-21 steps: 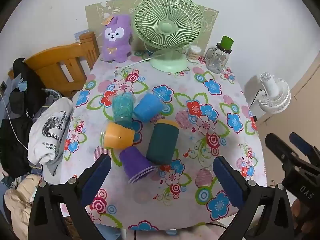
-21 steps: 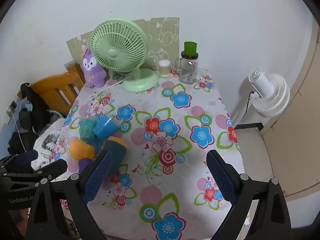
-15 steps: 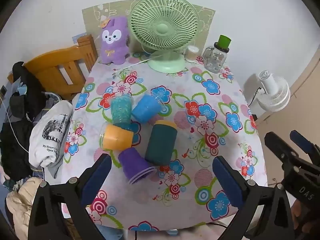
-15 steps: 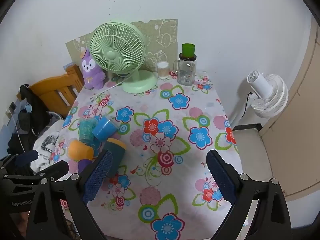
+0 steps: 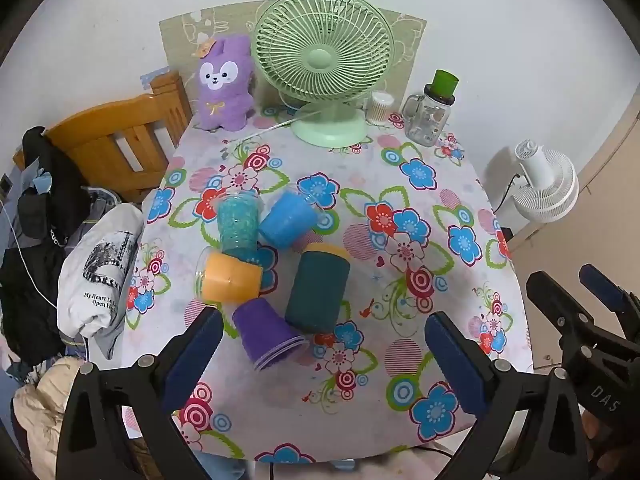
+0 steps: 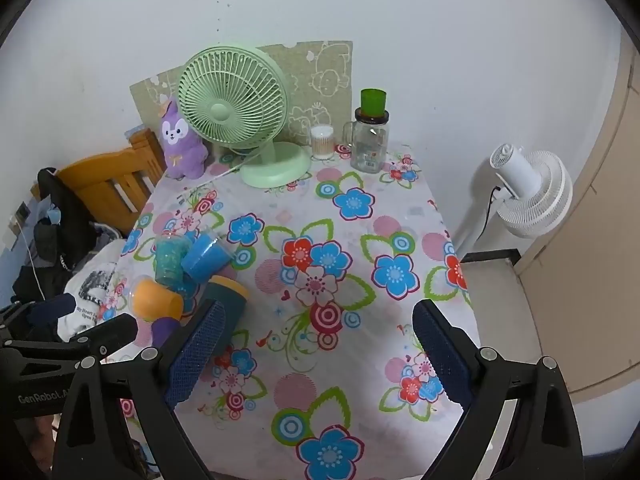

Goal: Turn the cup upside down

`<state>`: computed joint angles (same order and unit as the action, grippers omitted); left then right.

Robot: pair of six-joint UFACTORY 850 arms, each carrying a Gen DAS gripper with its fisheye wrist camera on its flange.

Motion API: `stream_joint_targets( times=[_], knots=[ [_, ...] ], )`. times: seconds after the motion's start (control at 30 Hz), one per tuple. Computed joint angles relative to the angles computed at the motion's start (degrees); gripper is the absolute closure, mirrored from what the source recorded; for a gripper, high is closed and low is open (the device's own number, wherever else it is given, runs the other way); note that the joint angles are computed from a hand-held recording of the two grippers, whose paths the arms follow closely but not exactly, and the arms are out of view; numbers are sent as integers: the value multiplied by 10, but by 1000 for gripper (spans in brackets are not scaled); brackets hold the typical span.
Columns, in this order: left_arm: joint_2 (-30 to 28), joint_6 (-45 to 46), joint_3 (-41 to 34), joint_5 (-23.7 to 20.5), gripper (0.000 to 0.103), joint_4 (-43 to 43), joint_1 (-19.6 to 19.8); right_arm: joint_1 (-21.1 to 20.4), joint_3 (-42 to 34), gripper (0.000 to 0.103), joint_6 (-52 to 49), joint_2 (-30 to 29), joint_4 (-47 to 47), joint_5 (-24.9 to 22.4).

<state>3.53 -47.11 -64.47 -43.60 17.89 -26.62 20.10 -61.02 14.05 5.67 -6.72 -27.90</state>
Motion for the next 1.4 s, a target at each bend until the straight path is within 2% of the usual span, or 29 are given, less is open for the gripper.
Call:
stream_joint_targets(
  times=[0.17,0.83,1.4],
  knots=[
    [-3,4,-2,1,1,-1,0,3,1,7,25,0,-29,2],
    [-13,12,-16,-3,1,-4,2,5,-3,7,20,-4,-30,-4],
    [-9,4,-11,-3,1,3,0,-3,-2,7,-15,-4,-1,-7]
  ],
)
